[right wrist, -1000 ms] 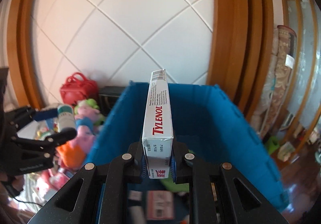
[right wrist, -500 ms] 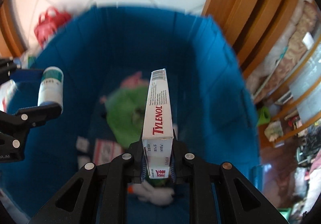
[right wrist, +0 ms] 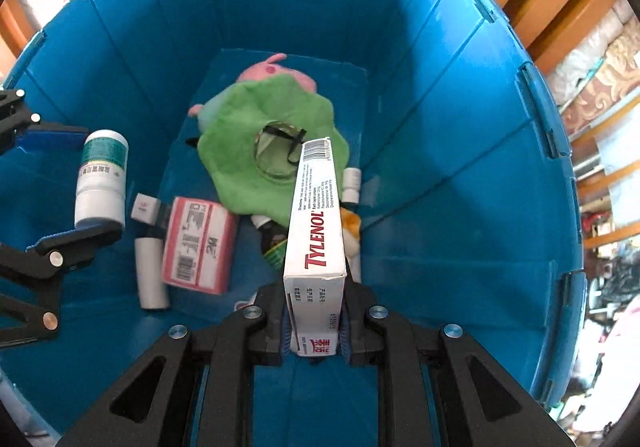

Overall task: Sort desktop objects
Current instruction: 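Carry the Tylenol box and pill bottle into the blue crate and release both, then withdraw both tools from the crate back over the table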

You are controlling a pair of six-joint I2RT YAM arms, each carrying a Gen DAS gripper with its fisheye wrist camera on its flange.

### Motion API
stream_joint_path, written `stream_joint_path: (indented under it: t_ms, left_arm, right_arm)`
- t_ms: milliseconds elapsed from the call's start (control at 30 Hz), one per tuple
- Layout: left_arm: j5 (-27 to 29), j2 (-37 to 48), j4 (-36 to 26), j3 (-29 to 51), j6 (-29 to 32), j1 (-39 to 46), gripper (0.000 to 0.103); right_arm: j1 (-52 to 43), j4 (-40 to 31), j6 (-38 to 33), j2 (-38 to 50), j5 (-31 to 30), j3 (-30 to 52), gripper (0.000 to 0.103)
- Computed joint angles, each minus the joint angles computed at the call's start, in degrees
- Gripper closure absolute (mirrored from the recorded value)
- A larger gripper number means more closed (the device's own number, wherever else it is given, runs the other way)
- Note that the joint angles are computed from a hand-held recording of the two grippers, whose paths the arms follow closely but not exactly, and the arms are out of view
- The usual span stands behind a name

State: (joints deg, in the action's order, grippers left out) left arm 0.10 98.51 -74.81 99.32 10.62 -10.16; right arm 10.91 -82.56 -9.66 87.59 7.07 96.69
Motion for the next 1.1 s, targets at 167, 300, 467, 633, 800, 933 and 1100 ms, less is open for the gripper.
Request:
stream_joint_path:
  t_ms: [167,300,467,633,800,933,1100]
  left_arm:
    - [-0.3,0.6,0.2,0.1,-1.1,0.0,0.037]
    - [-1.3,-0.5,1.1,-0.5,-1.4,0.1,0.028]
    - [-2.0,-3.4,2.7,-2.1,-0.6,0.4,0.028]
    - [-1.6,-8.0,4.6,-4.5,0.5,2.1,0.028]
    - [1.9,-15.6,7.2,-8.0,1.7,6.9,0.028]
    - [5.9,-23.1,10.6,-12.0,3.4,13.6,0.028]
    - [14.5,-30.8,13.4,-16.9,9.2,28.5,0.028]
  right_arm:
    - [0.1,0.5,0.4,0.7,0.7,0.4,0.084]
    - [0.0,1.2,1.0,0.3,1.0,0.3,0.081]
    - [-0.1,1.9,1.9,-0.6,1.2,0.4,0.031]
    - [1.6,3.8,2.8,-3.0,3.2,-0.6,0.006]
    - [2.6,3.7,5.8,-6.0,-1.2,0.9,0.0]
    - [10.0,3.8,10.0,-9.0,2.8,5.1,0.0]
    - [21.3,4.9,18.2,-9.7,7.8,10.9,0.0]
